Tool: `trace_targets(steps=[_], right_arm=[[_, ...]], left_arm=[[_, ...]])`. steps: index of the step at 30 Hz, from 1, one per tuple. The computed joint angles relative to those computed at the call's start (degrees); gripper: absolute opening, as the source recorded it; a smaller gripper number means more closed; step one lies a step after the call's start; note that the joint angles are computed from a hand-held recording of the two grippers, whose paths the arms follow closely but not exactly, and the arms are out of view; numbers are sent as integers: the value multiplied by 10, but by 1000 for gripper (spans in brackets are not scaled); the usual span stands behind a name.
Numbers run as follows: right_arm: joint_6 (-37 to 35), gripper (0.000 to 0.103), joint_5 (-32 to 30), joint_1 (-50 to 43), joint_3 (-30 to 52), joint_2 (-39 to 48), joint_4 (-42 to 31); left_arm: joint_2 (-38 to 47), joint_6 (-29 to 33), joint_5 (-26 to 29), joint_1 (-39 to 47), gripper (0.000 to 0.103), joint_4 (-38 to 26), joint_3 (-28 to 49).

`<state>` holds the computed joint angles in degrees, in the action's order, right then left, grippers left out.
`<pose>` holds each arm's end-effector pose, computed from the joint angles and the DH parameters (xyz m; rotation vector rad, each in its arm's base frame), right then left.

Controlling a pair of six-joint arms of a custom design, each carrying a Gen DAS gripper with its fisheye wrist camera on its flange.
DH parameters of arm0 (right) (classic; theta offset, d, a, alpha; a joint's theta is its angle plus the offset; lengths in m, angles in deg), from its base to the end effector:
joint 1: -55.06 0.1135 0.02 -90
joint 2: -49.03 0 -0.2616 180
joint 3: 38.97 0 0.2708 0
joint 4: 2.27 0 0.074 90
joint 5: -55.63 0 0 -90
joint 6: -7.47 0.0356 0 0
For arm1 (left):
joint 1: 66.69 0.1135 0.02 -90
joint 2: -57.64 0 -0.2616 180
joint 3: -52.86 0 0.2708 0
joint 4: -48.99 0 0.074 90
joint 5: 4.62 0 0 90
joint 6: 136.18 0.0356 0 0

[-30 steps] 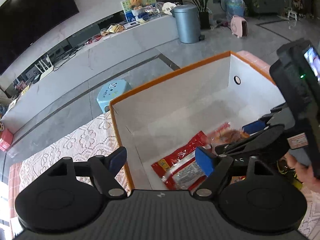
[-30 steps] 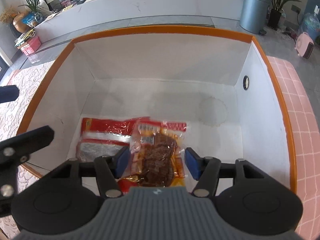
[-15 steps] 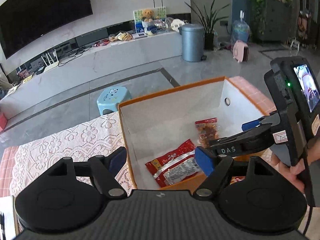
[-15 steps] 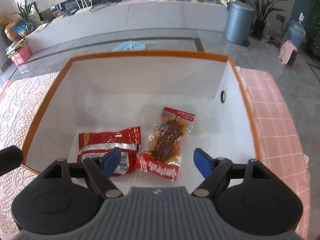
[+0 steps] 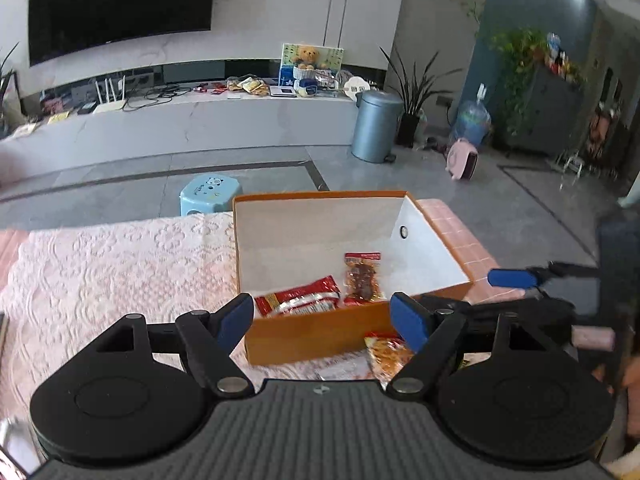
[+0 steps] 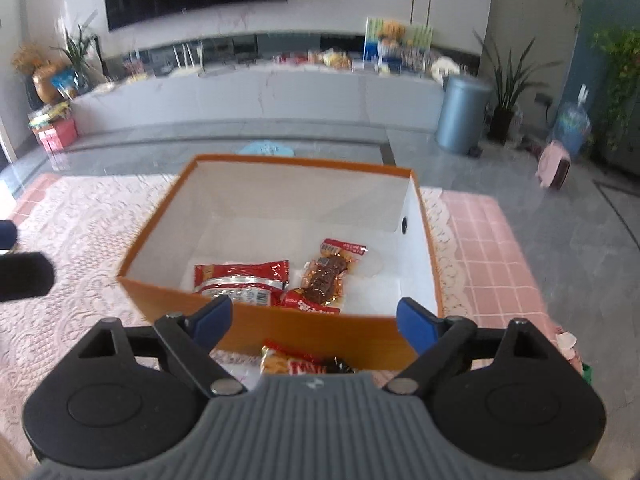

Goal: Organize snacks
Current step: 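Withdraw both tools from the box back toward the snack pile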

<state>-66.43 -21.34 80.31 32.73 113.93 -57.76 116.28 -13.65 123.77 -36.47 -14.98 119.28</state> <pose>0.2292 0.0992 0.3008 -0.0881 2.3911 0.0627 0.1916 0.0860 0.2889 0.2881 2.2824 -0.3180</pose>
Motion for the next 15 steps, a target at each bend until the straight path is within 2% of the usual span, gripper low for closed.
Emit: trace_targets(steps=[4,8,15], right_arm=[[45,90,49,70,-50,-106,-35],[125,93,129,178,-89,-179,-76],[366,93,272,396,-146,-212,-176]], left_arm=[[-33,58,52,61,91,-41,-25],[-89,135,68,114,91,-74,-70],[-72,247,54,184,91,-142,-118]])
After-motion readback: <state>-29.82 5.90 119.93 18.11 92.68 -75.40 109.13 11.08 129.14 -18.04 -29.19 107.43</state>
